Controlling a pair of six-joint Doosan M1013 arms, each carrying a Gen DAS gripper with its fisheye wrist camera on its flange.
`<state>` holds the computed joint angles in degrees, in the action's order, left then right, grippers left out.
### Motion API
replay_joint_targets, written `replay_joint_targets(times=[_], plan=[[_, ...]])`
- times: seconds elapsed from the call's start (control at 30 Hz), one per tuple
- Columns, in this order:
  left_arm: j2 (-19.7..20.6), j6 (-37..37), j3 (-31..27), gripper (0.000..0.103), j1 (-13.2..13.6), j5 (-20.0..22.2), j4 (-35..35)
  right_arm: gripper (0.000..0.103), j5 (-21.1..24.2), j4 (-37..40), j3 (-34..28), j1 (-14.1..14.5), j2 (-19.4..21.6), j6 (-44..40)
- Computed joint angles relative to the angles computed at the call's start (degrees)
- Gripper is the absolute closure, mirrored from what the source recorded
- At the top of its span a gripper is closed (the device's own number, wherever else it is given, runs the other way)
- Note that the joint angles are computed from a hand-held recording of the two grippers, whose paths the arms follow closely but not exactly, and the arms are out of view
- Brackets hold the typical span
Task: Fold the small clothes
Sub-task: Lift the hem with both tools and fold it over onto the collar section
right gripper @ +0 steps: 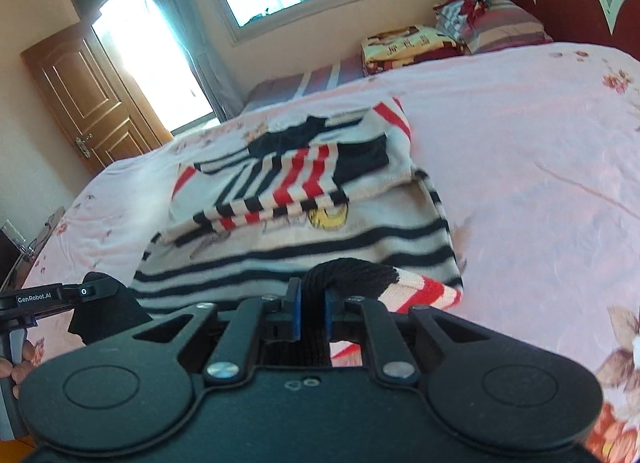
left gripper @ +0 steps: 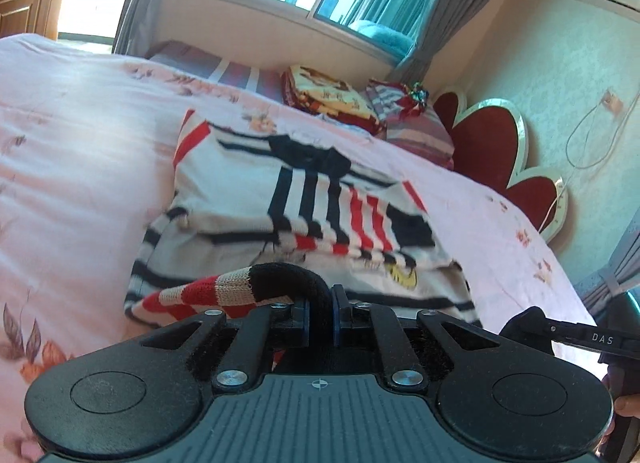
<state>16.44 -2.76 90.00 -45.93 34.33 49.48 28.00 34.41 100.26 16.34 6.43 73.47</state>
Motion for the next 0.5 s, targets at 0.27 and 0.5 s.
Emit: replay_joint_targets(times=[0.27,0.5], plan=[[7.47,1.6,-10.83,0.093,6.37,1.42,2.21,0.092,-3.77,5.56,-12.95,-1.35,10.61,-3.09],[16.76,11.24,-23.07,0.093,10.79,6.78,-6.41,0.092,-0.45,-4.06,-27.33,-1.61,22.4,7.19]])
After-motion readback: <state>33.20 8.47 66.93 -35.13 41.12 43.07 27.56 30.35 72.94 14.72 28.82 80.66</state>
